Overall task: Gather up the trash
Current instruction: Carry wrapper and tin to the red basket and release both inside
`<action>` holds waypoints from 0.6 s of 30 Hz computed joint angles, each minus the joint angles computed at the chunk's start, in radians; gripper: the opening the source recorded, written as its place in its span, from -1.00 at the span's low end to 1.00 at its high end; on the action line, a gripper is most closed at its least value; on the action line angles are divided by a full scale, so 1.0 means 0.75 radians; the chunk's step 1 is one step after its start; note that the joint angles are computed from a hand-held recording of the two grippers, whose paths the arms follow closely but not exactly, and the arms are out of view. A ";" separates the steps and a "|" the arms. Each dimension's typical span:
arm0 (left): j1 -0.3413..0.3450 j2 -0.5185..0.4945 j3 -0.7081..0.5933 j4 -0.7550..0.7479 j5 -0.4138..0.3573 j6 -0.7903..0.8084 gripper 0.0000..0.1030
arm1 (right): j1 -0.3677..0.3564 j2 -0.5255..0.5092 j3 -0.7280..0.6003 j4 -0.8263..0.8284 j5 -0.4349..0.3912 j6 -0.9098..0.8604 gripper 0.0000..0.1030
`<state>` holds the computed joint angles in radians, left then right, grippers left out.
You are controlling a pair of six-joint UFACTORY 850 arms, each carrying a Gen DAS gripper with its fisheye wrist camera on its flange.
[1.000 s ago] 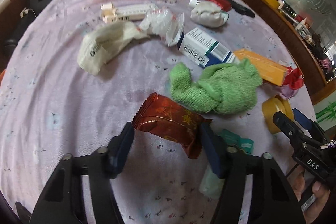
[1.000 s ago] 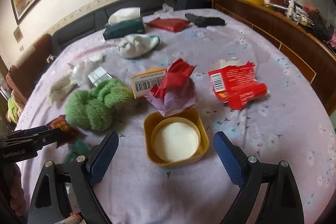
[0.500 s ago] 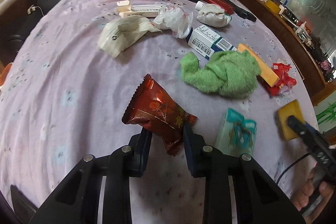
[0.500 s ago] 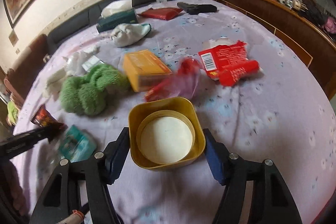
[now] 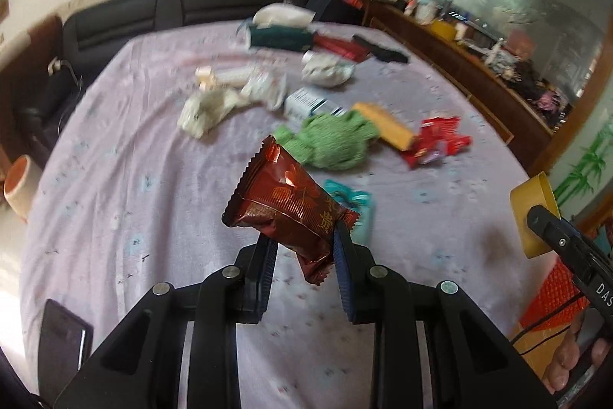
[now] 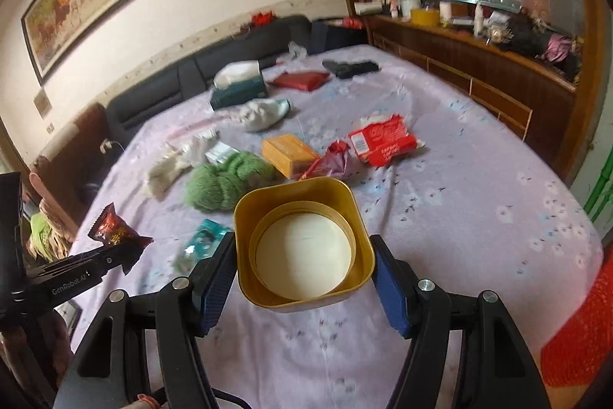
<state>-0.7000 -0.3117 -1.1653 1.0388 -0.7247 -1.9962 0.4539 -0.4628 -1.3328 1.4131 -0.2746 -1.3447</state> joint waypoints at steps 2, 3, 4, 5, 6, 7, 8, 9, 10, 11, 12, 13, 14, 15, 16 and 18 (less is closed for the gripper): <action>-0.042 0.008 -0.021 0.036 -0.055 -0.005 -0.47 | -0.011 0.074 0.079 0.193 -0.004 -0.188 0.38; -0.062 0.010 -0.036 0.048 -0.082 0.002 -0.47 | -0.015 0.099 0.104 0.257 -0.006 -0.248 0.38; -0.079 0.011 -0.048 0.059 -0.100 0.003 -0.47 | -0.022 0.138 0.141 0.344 -0.014 -0.332 0.38; -0.096 0.016 -0.060 0.075 -0.115 0.001 -0.47 | -0.028 0.178 0.177 0.424 -0.019 -0.412 0.38; -0.112 0.018 -0.071 0.087 -0.130 0.002 -0.47 | -0.032 0.203 0.199 0.474 -0.021 -0.461 0.38; -0.128 0.018 -0.086 0.097 -0.147 0.008 -0.47 | -0.038 0.244 0.235 0.560 -0.029 -0.546 0.38; -0.144 0.017 -0.102 0.111 -0.166 0.012 -0.47 | -0.043 0.274 0.262 0.622 -0.037 -0.606 0.38; -0.158 0.017 -0.113 0.127 -0.181 0.010 -0.47 | -0.050 0.311 0.296 0.713 -0.047 -0.693 0.38; -0.172 0.015 -0.128 0.142 -0.200 0.012 -0.47 | -0.059 0.347 0.326 0.789 -0.058 -0.763 0.38; -0.186 0.009 -0.147 0.151 -0.217 0.023 -0.47 | -0.067 0.375 0.349 0.833 -0.071 -0.800 0.39; -0.199 0.005 -0.163 0.162 -0.229 0.028 -0.47 | -0.080 0.417 0.383 0.886 -0.088 -0.846 0.39; -0.209 0.000 -0.182 0.175 -0.236 0.036 -0.47 | -0.087 0.444 0.404 0.922 -0.095 -0.878 0.39; -0.218 -0.003 -0.195 0.183 -0.242 0.041 -0.47 | -0.096 0.475 0.430 0.971 -0.101 -0.925 0.39; -0.226 -0.010 -0.213 0.194 -0.247 0.052 -0.47 | -0.103 0.496 0.444 0.996 -0.104 -0.948 0.39; -0.233 -0.013 -0.222 0.204 -0.251 0.054 -0.47 | -0.111 0.524 0.469 1.049 -0.107 -0.997 0.39; -0.246 -0.027 -0.254 0.223 -0.252 0.067 -0.47 | -0.129 0.564 0.501 1.095 -0.117 -1.030 0.39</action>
